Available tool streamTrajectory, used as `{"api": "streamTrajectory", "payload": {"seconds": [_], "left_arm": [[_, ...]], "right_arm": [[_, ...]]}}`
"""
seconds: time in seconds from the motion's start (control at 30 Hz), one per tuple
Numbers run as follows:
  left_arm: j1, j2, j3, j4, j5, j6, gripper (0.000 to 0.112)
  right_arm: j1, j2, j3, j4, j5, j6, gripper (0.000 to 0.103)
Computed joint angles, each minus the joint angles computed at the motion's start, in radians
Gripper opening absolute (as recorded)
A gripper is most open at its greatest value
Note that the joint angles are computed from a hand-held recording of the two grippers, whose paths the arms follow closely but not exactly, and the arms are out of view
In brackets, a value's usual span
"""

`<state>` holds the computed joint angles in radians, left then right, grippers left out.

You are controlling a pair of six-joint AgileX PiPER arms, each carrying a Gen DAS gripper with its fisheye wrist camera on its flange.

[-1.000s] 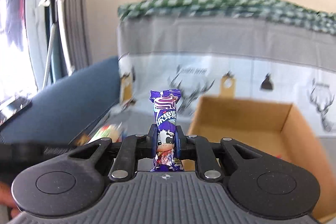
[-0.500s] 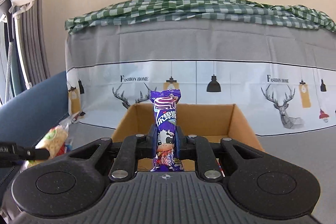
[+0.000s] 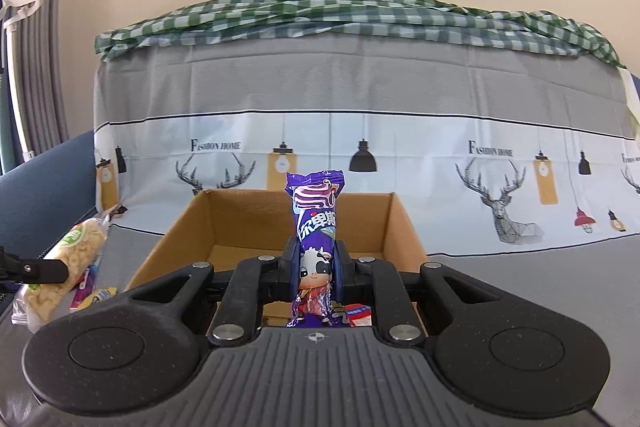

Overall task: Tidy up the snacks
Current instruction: 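Open the left gripper over the box while the right opens to drop the purple bar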

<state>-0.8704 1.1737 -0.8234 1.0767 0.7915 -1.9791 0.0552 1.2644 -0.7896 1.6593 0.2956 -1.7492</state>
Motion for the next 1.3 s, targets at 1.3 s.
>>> {"api": "streamTrajectory", "payload": {"seconds": [1.3], "left_arm": [[0.106,0.344,-0.323,0.193,-0.223,0.133,0.039]], "right_arm": [[0.053,0.067,-0.057,-0.039,-0.098,0.025,0.017]]}}
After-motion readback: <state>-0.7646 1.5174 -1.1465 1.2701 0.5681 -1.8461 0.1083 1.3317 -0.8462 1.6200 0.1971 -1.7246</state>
